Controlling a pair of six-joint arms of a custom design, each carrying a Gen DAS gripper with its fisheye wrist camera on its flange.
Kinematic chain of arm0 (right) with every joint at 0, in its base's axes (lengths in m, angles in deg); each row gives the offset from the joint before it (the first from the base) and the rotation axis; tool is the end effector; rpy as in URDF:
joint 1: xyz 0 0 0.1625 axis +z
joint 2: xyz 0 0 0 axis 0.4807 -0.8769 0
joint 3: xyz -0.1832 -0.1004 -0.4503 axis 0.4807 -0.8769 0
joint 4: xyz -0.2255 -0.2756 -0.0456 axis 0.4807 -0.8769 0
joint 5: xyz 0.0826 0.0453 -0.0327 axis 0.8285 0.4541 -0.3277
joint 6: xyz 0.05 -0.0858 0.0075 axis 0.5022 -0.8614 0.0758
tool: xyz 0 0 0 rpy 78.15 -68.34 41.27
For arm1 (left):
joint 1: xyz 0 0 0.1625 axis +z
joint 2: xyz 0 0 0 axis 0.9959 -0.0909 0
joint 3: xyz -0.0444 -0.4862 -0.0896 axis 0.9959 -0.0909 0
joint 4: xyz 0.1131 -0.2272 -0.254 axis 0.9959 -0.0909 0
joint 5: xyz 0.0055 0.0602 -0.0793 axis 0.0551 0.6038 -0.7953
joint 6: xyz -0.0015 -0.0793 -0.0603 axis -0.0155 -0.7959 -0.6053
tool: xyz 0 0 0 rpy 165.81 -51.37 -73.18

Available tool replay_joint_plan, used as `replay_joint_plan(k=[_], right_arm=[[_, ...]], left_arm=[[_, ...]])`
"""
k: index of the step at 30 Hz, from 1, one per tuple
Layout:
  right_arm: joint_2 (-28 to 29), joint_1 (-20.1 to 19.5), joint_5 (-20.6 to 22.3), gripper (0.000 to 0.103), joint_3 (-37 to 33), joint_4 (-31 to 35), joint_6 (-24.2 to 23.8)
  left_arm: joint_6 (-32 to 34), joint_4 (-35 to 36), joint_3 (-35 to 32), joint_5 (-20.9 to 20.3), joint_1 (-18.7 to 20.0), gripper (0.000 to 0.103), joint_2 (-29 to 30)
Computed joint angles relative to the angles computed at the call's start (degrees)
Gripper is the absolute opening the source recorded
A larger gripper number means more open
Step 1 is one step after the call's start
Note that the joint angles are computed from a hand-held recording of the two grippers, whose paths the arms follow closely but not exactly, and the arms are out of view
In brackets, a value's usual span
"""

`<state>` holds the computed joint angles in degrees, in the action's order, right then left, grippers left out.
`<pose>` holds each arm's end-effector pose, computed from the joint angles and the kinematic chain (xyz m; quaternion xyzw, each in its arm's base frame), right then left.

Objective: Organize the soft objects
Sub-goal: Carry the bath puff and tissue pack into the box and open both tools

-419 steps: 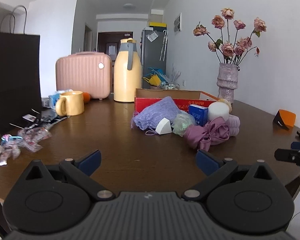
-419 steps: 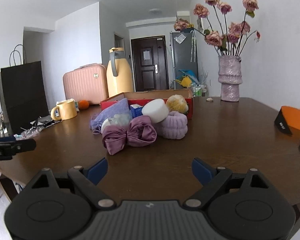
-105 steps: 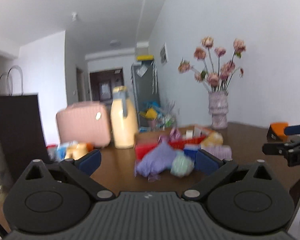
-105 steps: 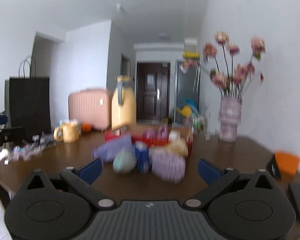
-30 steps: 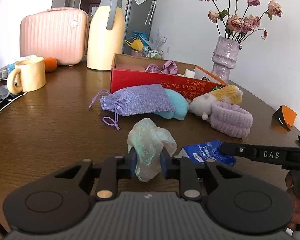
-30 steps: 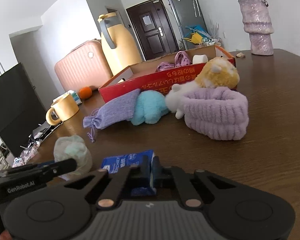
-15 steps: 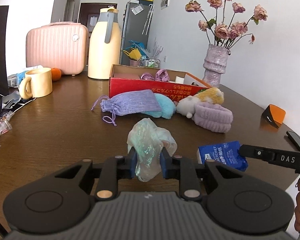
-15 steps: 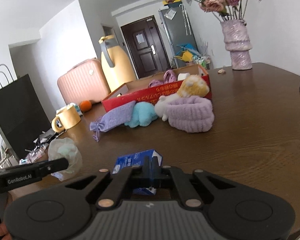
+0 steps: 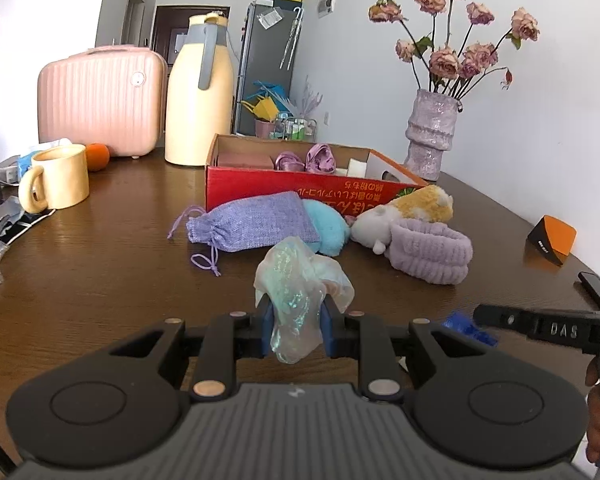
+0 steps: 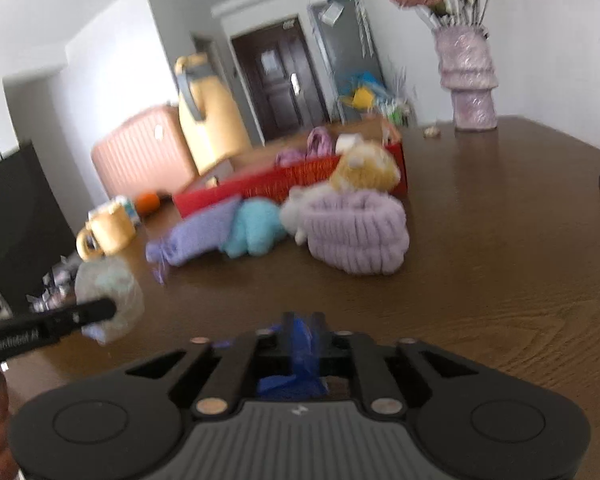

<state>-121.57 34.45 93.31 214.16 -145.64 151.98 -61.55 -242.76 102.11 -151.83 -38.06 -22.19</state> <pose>-0.0046 -0.3093 0.1230 0.0296 -0.8076 0.5222 0.2725 -0.1516 -0.4166 -0.0088 0.3945 0.8447 -0.3391 0.1260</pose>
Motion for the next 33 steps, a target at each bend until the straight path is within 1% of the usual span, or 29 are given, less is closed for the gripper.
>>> replay_joint_plan(k=[1, 2, 3, 4, 6, 7, 8, 10, 12, 13, 15, 16, 17, 19, 21, 22, 23, 24, 25, 26, 27, 28, 29, 30, 31, 32, 33], right_arm=[[0.6, -0.9, -1.7, 0.055, 0.4, -0.8, -2.2], [1.3, -0.4, -2.3, 0.071, 0.1, -0.5, -3.1], [2.4, 0.9, -1.7, 0.087, 0.0, -1.2, -3.3], [3.8, 2.6, -0.3, 0.086, -0.3, -2.0, -4.6], [5.9, 6.9, 5.9, 0.086, -2.3, -2.0, -8.3], [6.9, 8.0, 7.6, 0.085, -3.3, -2.2, -9.1], [7.8, 9.6, 10.9, 0.085, -4.0, -3.0, -10.2], [9.0, 11.8, 15.6, 0.085, -5.3, -3.9, -12.4], [9.3, 12.7, 18.3, 0.086, -5.6, -4.6, -12.7], [9.1, 12.6, 18.6, 0.086, -5.8, -3.8, -12.0], [8.6, 11.3, 17.2, 0.085, -4.9, -3.6, -10.5], [8.5, 11.0, 16.8, 0.082, -4.6, -3.8, -9.8], [8.2, 10.7, 16.1, 0.076, -4.2, -3.8, -9.8], [8.4, 10.7, 16.0, 0.073, -3.7, -4.8, -9.2], [7.8, 9.9, 13.7, 0.073, -2.7, -6.5, -7.1], [6.6, 9.5, 11.5, 0.073, -2.3, -6.3, -5.5], [4.7, 9.9, 10.7, 0.073, -2.8, -4.4, -4.7], [2.0, 10.6, 9.8, 0.073, -4.3, -0.3, -4.2], [-1.1, 11.3, 8.8, 0.073, -7.0, 5.7, -4.8], [-3.8, 12.7, 8.7, 0.073, -10.5, 11.7, -4.9], [-6.2, 12.9, 7.1, 0.073, -13.9, 17.7, -5.1], [-7.5, 14.0, 7.1, 0.073, -18.4, 23.7, -4.7], [-7.6, 15.8, 9.2, 0.073, -24.1, 29.7, -3.8], [-7.1, 17.1, 12.1, 0.074, -30.1, 35.7, -1.7], [-6.5, 18.0, 13.3, 0.074, -36.1, 41.7, 1.2], [-5.0, 17.9, 13.1, 0.074, -42.1, 46.6, 3.8], [-3.5, 17.3, 13.0, 0.074, -48.1, 51.3, 4.8]], left_arm=[[0.0, 1.2, -0.6, -0.3, 0.5, 0.024, -0.2], [-0.3, 2.2, -1.0, -0.5, 0.9, 0.024, -0.4], [-0.4, 3.1, -1.4, -0.7, 1.3, 0.024, -0.6], [-0.4, 3.7, -1.7, -0.8, 1.7, 0.024, -0.7], [-0.3, 4.4, -2.0, -0.9, 2.2, 0.024, -1.0], [-0.3, 4.5, -2.1, -1.0, 2.4, 0.024, -1.1], [-0.2, 4.6, -2.2, -1.1, 2.6, 0.024, -1.2], [-0.1, 4.6, -2.1, -1.1, 2.9, 0.024, -1.4], [-0.1, 4.3, -1.8, -1.2, 3.2, 0.024, -1.6], [-0.2, 4.2, -1.7, -1.3, 3.3, 0.024, -1.6], [-0.3, 3.7, -1.4, -1.3, 3.4, 0.024, -1.6], [-0.3, 3.5, -1.3, -1.4, 3.5, 0.024, -1.6], [-0.4, 3.4, -1.2, -1.4, 3.5, 0.024, -1.6], [-0.4, 3.3, -1.1, -1.6, 3.5, 0.024, -1.7], [0.7, 3.5, -1.6, -2.4, 3.6, 0.024, -1.9], [1.5, 4.5, -2.2, -3.0, 3.7, 0.024, -2.5], [2.0, 6.1, -3.2, -3.6, 3.8, 0.024, -3.4], [2.7, 7.3, -4.5, -4.6, 3.9, 0.024, -4.3], [3.8, 9.3, -6.7, -6.2, 4.2, 0.024, -5.9], [4.5, 12.0, -9.3, -7.1, 4.4, 0.024, -7.4], [5.2, 15.8, -12.5, -8.3, 4.7, 0.024, -8.9], [5.7, 20.8, -16.0, -9.2, 5.1, 0.024, -10.3], [5.8, 26.8, -20.7, -9.2, 5.3, 0.024, -11.2], [5.7, 32.8, -25.1, -8.6, 5.5, 0.024, -11.6], [5.9, 38.8, -31.0, -8.1, 5.9, 0.024, -11.0], [5.5, 44.8, -36.2, -7.2, 6.2, 0.024, -10.3], [5.3, 50.8, -41.2, -5.4, 6.4, 0.024, -9.3]])
